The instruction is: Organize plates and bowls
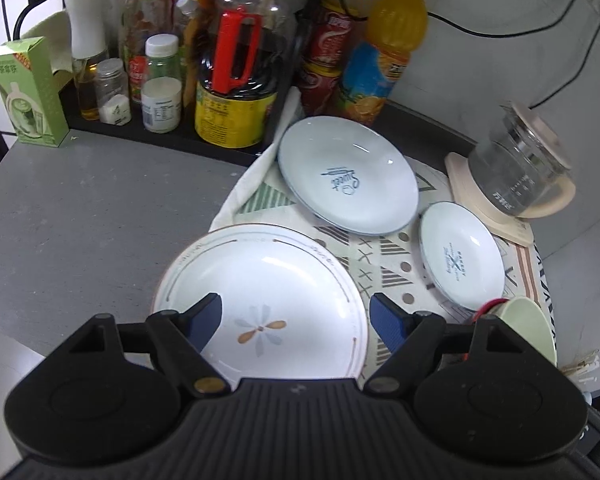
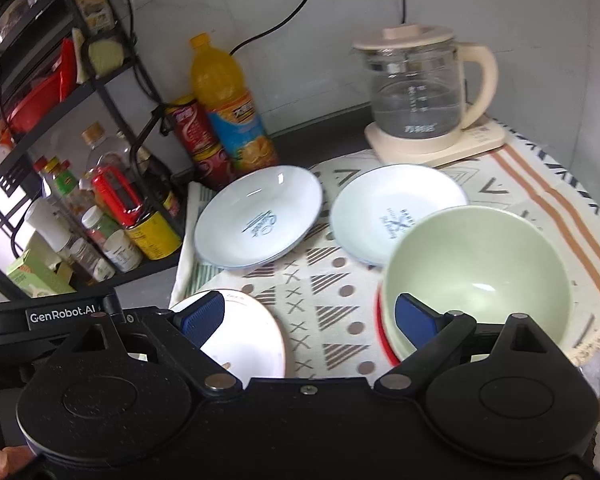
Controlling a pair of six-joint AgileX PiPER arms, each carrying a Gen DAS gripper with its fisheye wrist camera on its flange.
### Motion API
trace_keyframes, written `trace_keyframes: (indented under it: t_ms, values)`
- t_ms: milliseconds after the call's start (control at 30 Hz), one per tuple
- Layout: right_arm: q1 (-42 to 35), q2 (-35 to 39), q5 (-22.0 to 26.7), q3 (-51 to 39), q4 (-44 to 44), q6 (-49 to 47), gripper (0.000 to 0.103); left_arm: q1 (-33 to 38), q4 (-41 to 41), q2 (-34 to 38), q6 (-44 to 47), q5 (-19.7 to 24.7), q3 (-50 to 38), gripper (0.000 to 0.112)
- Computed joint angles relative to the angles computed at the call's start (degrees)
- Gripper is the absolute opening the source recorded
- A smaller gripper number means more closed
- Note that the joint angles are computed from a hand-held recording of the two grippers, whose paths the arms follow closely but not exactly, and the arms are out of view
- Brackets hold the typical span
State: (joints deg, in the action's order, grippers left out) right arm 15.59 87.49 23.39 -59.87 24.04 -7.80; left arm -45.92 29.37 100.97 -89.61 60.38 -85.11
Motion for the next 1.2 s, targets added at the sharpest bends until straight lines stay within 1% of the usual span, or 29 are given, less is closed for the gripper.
trace_keyframes:
  t_ms: [233,500,667,733,800,933,1033,1133,1200]
  values:
    - [2.62,4.73,1.01,-4.37,1.19,-0.35,0.092,3.22,-0.86,-1.03,0.67,-2.32,2.91,0.079]
    - [3.78,11.08,2.94,-10.85,3.37,-2.13,0.092,8.05,-3.27,0.24,4.12,-4.96,3.19,0.079]
    - [4.03,15.86,4.33,-15.76,2.49,-0.3,0.092,11.55,-4.41,2.05,7.25,-7.97,2.66,0.079]
    - [4.03,17.72,4.61,-17.53,2.63,-0.12,0.09,12.96,-5.12,3.16,8.43,-9.12,1.99,0.078]
    - [3.69,20.09,5.64,-19.82,3.18,0.45,0.086,14.33,-5.72,4.1,9.34,-10.76,1.68,0.078]
    - [3.18,25.02,7.53,-24.92,2.37,2.95,0.085,17.56,-9.06,7.69,13.03,-12.78,-0.92,0.077]
    - [2.82,28.45,8.38,-28.48,2.25,4.39,0.079,19.79,-12.51,11.1,16.5,-14.13,-3.86,0.076]
    - [2.47,32.02,9.73,-32.68,1.07,6.93,0.074,21.09,-14.34,14.29,18.67,-14.26,-7.22,0.074]
    - [2.24,34.5,10.68,-35.52,0.13,8.55,0.069,21.97,-15.84,15.79,19.64,-15.27,-8.4,0.069]
